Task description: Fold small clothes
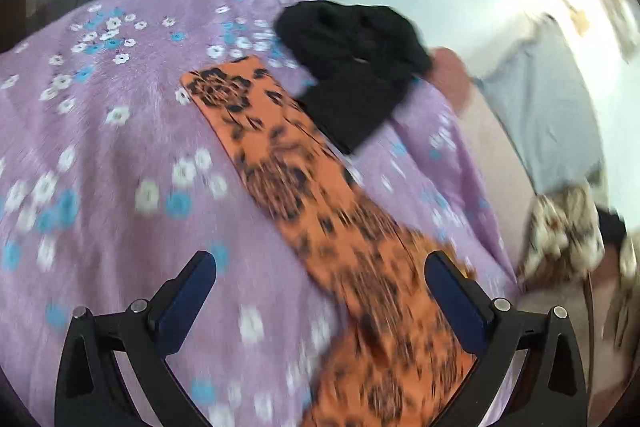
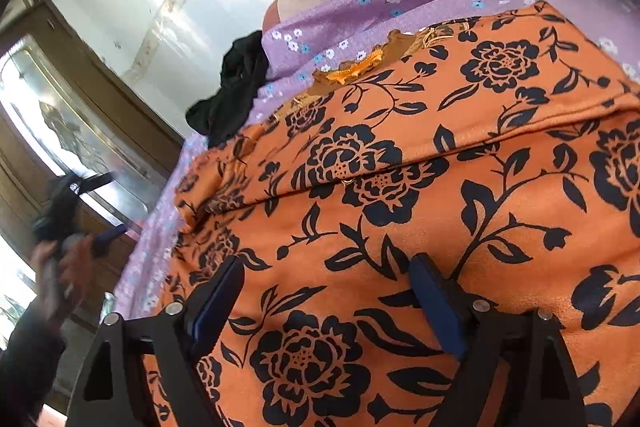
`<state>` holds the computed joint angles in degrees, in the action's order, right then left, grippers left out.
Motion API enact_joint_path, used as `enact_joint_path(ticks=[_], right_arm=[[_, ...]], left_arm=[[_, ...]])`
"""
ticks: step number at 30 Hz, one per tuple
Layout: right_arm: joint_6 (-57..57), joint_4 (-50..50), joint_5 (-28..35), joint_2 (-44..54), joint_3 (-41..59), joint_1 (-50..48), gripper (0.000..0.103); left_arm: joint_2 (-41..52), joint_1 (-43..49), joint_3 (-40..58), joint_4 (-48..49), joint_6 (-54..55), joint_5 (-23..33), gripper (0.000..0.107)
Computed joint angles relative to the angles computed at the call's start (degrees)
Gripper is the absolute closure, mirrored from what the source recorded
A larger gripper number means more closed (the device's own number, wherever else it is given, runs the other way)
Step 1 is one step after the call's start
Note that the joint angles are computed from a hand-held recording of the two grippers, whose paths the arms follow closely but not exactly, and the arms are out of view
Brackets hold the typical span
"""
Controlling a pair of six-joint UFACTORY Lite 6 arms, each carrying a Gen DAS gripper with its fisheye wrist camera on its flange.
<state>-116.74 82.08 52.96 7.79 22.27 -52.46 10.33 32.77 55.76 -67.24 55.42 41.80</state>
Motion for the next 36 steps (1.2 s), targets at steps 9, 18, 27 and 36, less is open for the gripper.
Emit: enact_joint_path(ticks=[9, 18, 27, 36], right_arm=[[-2.79, 1.64, 0.99, 1.16, -0.31, -0.25, 0.016], [-4.33, 2.75, 1.44, 2.2, -0.49, -0.22, 0.016], [-4.58, 3.09, 1.37, 2.5, -0.42, -0.04, 0.016], [-4.48, 3.01, 1.62, 2.75, -0.18, -0.12, 0.016]], left_arm=[[31.52, -2.48, 31.58, 2.61, -14.61, -4.95, 0.005], [40.73, -1.1, 41.83, 0.6, -13.46, -5.04, 0.035], [44.34, -1.6, 49.69, 17.45, -26.96, -6.15, 0.103], [1.5, -12.12, 20.82, 6.89, -7.12, -16.38, 0.103]])
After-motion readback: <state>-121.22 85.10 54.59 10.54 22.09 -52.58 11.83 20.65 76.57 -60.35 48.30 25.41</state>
